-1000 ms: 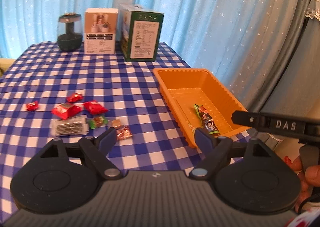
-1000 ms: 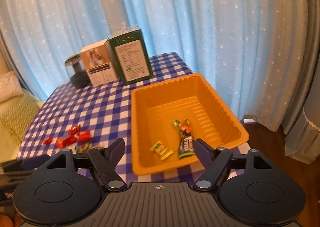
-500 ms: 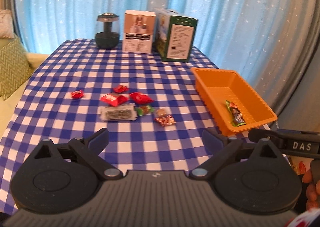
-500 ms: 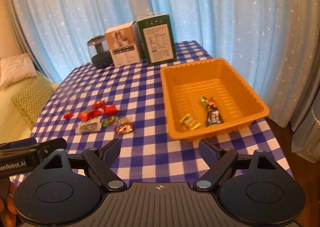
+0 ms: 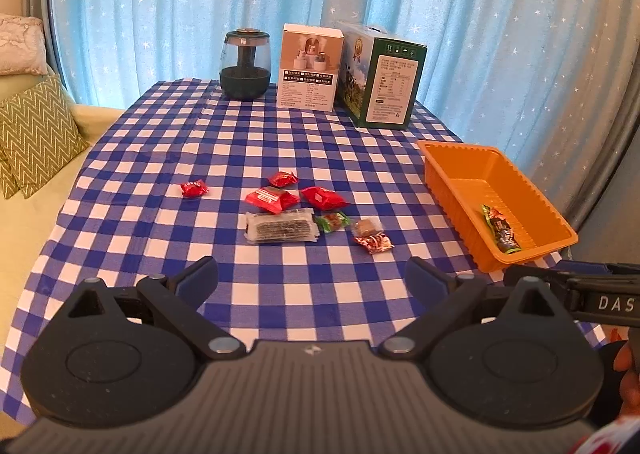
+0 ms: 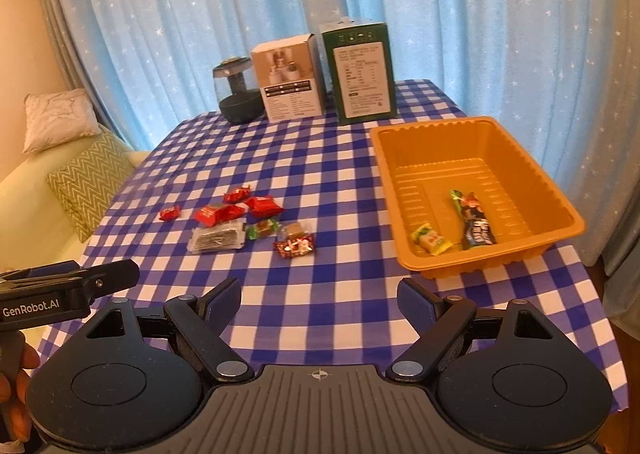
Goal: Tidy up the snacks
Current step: 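Grasp the brown-red wrapped candy with the right tool while the left tool grasps the clear seaweed packet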
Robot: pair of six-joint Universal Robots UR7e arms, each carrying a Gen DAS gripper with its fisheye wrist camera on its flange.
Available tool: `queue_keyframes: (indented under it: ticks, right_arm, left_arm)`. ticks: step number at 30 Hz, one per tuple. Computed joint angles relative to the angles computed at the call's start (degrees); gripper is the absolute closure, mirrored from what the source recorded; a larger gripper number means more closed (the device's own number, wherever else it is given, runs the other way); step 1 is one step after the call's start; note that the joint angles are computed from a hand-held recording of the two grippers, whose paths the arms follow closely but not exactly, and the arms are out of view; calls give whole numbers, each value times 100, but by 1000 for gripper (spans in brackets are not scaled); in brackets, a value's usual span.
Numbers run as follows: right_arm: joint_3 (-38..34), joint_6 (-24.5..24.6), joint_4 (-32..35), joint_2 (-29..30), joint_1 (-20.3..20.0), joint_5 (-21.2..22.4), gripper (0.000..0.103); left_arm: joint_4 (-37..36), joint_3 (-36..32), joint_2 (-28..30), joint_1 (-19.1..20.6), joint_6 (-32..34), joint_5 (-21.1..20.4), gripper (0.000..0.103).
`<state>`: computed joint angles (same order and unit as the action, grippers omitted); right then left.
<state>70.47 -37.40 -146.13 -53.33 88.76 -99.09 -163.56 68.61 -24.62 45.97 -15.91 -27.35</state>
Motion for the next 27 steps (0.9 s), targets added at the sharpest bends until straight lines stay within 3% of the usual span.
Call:
queue_keyframes:
  ticks: [14, 17, 27]
  right_arm:
    - [-492, -273, -10, 658, 57, 108, 18]
    - [-676, -385, -12, 883, 61, 56, 18]
    - [-1687, -685, 74, 1811, 6, 3, 19]
  left_arm:
    - [128, -211, 33, 456, 733, -224, 4]
    - [208, -351, 55, 614, 998, -508, 6]
    - [582, -1460, 607, 1079, 1869, -819, 6]
